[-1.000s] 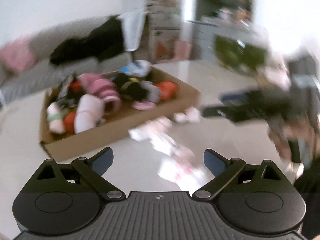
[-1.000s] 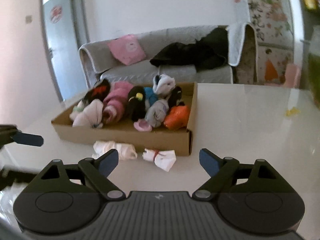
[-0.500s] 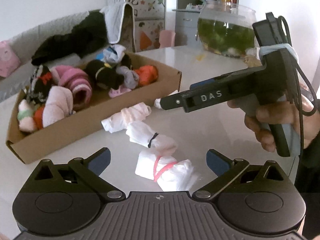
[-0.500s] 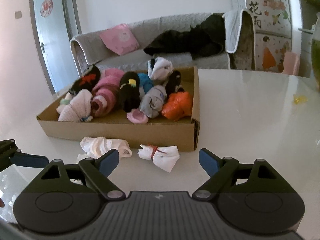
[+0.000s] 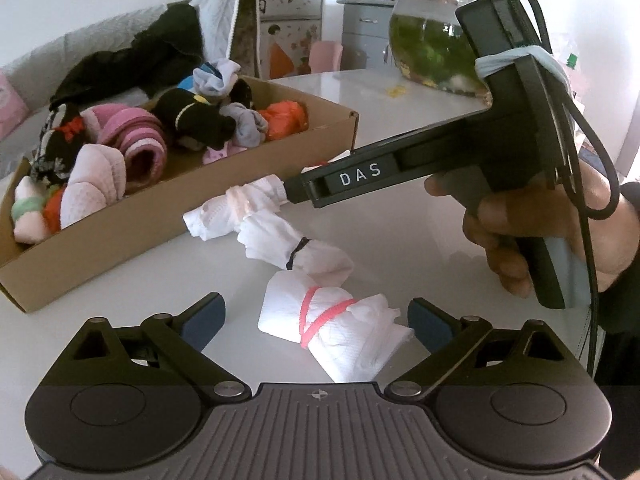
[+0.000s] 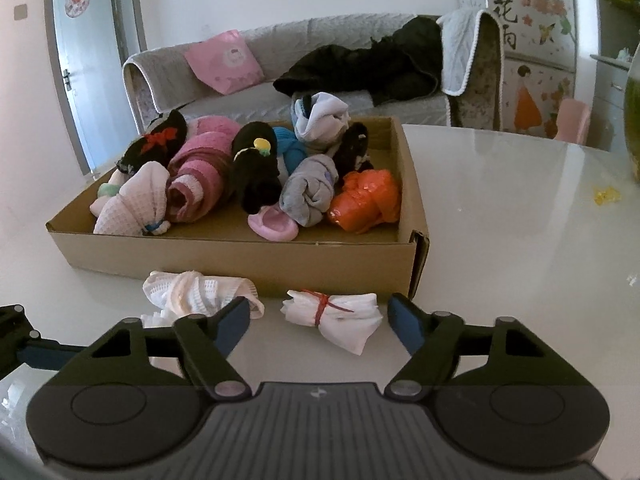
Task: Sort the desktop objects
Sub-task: 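Grasp the red-string white bundle with the right gripper while the left grasps the pink-banded bundle, then lift and carry both white bundles over the box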
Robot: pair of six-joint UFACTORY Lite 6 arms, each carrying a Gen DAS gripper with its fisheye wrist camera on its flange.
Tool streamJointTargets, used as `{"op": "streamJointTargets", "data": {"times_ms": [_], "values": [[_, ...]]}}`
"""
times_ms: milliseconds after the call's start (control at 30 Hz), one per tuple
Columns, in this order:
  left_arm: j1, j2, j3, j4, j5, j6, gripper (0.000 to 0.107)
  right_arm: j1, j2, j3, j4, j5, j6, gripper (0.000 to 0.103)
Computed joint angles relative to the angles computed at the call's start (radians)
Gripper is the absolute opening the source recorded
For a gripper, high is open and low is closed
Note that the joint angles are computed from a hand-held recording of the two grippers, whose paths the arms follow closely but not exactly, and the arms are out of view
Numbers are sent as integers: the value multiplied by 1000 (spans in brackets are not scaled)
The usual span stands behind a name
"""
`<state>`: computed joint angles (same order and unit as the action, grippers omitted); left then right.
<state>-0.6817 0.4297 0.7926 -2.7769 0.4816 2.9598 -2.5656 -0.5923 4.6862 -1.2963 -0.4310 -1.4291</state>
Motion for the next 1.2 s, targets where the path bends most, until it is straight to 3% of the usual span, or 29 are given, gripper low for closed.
{"op": "streamJointTargets", "data": {"times_ms": [133, 200, 367, 433, 800, 1000, 1200], "values": [[-11, 3, 2, 1, 5, 7, 96, 17, 7, 8, -5, -32, -4, 46], [-16, 0, -1, 10, 10, 2, 93, 22, 7, 4, 8, -41, -25, 44], [12, -25, -9, 149, 15, -117, 67, 45, 15, 13, 7, -67, -22, 43], [37, -30, -10, 245, 25, -213, 67, 51, 22, 23, -1, -68, -11, 43], [85, -99, -69, 301, 44, -261, 66, 36, 109, 120, -97, -55, 94, 43], [217, -222, -136, 436, 171, -419, 66, 10, 256, 251, -272, -40, 289, 43], [435, -427, -157, 559, 310, -696, 67, -30, 558, 390, -390, -46, 376, 43]]}}
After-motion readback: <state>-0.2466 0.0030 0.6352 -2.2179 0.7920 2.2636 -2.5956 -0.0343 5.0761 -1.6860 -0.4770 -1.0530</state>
